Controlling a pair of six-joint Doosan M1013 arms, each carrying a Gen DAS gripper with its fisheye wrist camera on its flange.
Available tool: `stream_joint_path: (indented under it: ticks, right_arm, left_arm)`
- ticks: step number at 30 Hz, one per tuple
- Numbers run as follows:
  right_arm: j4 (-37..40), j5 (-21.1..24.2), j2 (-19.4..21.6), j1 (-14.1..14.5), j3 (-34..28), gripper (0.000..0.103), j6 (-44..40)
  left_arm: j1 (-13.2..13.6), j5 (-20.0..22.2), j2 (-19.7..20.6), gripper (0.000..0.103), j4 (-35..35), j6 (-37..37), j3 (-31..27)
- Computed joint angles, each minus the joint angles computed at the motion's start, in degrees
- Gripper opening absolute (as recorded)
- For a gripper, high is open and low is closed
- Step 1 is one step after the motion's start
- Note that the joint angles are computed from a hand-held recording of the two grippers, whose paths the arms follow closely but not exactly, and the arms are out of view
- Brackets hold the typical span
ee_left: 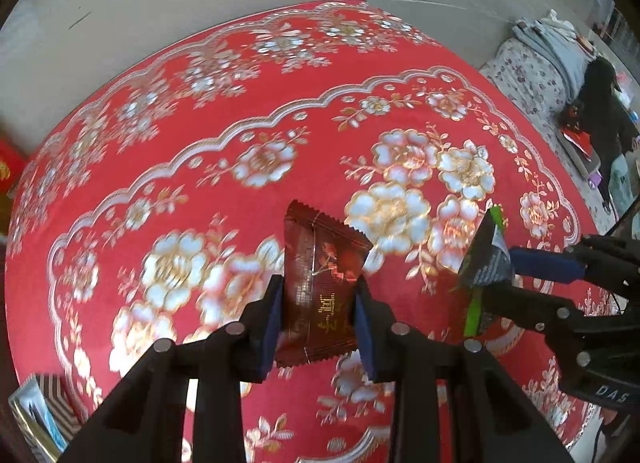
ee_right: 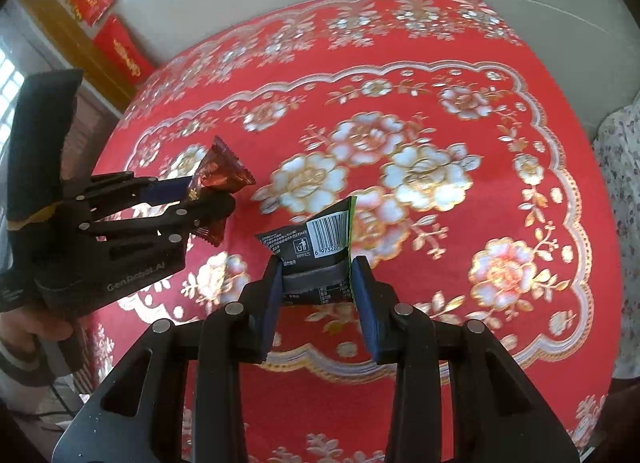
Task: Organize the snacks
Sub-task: 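Grasp the black green-edged packet with the right gripper while the left gripper grasps the red foil packet, then carry the black packet and red foil packet over the white box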
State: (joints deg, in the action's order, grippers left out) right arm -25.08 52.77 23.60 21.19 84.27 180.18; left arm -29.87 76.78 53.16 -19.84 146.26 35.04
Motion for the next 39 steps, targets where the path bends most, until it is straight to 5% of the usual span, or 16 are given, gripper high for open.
stream_joint_path:
  ticks: [16, 39]
  right_arm:
    - [3.6, -0.2, 4.9, 1.0, -8.2, 0.034, -10.3]
    - [13.5, 3.0, 17.0, 1.9, -29.8, 0.034, -34.4]
  left_arm:
    - [4.2, -5.2, -3.2, 0.035, 0.4, -3.5, 5.0]
    - [11.3, -8.2, -2.5, 0.035, 1.3, -12.2, 1.5]
